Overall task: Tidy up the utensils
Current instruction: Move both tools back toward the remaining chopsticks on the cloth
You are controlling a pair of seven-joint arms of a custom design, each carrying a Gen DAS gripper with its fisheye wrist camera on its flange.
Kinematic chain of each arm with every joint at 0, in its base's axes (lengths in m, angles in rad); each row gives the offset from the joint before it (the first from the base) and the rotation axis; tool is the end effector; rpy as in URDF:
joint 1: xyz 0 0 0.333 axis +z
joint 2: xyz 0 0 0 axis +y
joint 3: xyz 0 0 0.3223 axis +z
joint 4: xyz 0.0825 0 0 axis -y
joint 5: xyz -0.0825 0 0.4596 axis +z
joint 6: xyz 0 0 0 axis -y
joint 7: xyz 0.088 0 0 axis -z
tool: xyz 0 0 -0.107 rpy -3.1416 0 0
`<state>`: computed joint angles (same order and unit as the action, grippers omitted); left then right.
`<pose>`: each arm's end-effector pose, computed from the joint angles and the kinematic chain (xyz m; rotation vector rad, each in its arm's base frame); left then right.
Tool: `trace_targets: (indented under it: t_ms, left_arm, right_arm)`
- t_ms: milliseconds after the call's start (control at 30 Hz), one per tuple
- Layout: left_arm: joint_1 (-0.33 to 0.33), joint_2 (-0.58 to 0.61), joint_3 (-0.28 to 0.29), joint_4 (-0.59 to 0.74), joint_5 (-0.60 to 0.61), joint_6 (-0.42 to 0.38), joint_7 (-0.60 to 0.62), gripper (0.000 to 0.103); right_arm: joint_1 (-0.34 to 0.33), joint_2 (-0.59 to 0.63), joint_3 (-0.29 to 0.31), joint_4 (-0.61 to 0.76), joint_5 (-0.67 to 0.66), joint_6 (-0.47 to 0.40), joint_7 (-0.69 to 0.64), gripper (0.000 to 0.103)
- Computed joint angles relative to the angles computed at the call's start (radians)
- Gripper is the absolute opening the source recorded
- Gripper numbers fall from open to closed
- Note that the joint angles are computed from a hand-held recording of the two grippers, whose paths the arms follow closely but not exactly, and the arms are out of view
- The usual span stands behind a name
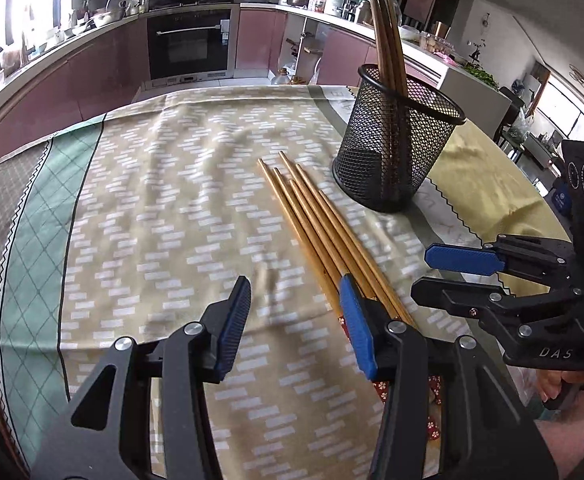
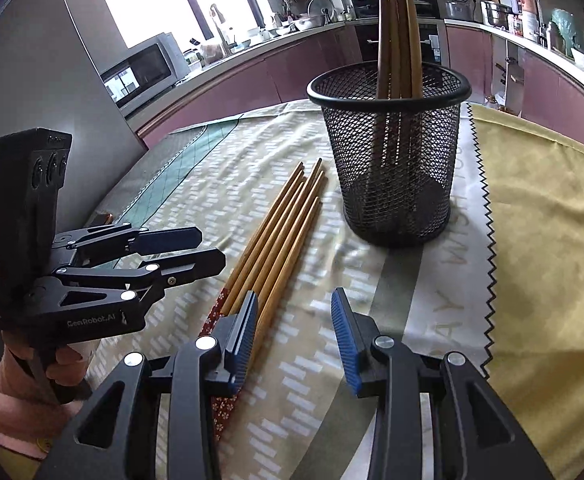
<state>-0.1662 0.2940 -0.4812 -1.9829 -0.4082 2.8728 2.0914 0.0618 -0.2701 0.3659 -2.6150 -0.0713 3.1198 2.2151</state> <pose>0.5851 -0.3940 0.3586 -1.1395 2.6026 -1.0029 0.4699 0.2188 0.3786 -1.6019 1.8067 -0.3884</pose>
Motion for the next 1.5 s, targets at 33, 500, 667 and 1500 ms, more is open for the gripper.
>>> trace_targets:
  t_ms: [33,500,667,1500]
  left_arm:
    - [-0.003,-0.002,0.001,0.0,0.006,0.0,-0.002,0.046]
    - [-0.033,0.021,0.026,0.013,0.125,0.006,-0.099,0.046]
    - [-0.038,0.023,0.031,0.013,0.165,0.013,-0.123,0.048]
    - [-0.04,0.024,0.04,0.02,0.186,-0.003,-0.145,0.048]
  right_arm:
    - [-0.015,-0.001,0.017,0.003,-0.009,-0.005,0.011,0.036]
    - [-0.106,0.005,0.095,0.043,-0.308,-0.092,0.244,0.036]
    - [-0.071,0.015,0.052,0.053,-0.362,-0.106,0.282,0.036]
    - [0.0,0.019,-0.034,0.059,-0.474,-0.14,0.362,0.036]
